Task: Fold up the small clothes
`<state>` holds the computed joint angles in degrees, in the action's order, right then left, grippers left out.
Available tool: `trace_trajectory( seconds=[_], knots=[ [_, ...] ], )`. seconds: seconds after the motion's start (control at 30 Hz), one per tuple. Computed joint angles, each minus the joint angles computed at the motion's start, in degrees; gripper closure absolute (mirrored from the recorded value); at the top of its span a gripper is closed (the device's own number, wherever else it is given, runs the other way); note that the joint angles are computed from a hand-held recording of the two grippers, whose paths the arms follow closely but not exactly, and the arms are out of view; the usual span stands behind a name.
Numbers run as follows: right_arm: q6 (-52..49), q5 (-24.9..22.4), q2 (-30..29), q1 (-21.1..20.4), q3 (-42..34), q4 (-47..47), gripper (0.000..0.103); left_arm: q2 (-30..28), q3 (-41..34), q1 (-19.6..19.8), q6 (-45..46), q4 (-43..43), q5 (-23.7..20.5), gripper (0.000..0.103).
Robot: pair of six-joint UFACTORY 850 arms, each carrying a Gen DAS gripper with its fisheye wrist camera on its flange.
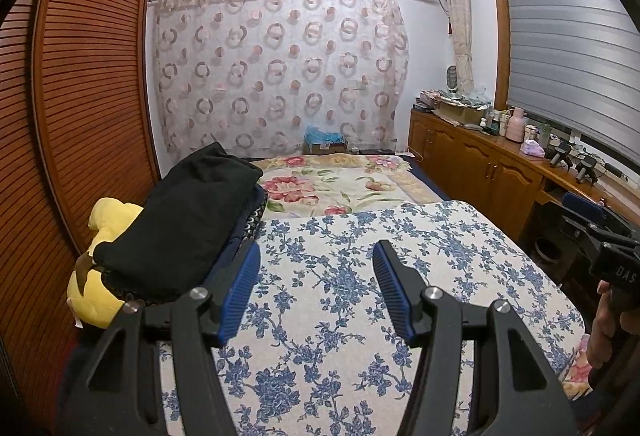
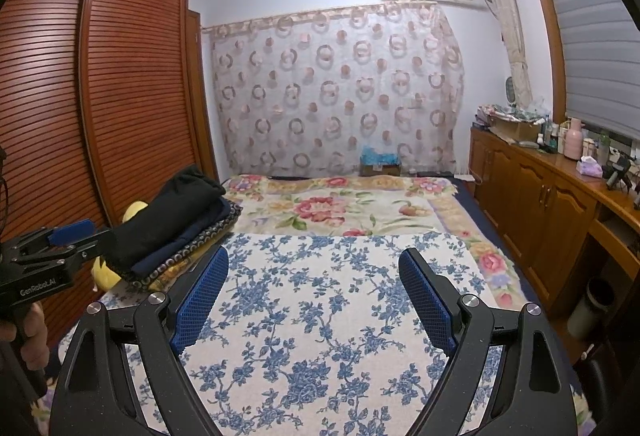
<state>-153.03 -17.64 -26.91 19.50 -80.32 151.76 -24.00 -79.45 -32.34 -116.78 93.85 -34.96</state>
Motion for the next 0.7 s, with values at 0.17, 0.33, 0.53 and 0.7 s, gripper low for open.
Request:
trace_trajectory(
  seconds=[0.17,0.33,0.53,0.7],
  knots=[
    [-0.9,0.2,0.0,0.0,-0.1,0.9,0.014,0.0,0.0,0.0,0.0,0.1,0.0,0.045],
    [-0.9,0.3,0.0,0.0,-0.1,0.9,0.014,-0.1,0.0,0.0,-0.1,0.1,-0.1,0.045],
    [-0.9,0.3,0.1,-0.1,0.1,1.0,0.014,-0.1,0.1,0.0,-0.3,0.3,-0.1,0.045],
    [-0.7,0.2,0.1,-0.2,0.1,0.7,0.014,-0.1,0.1,0.0,-0.3,0.4,-0.1,0.045]
  ],
)
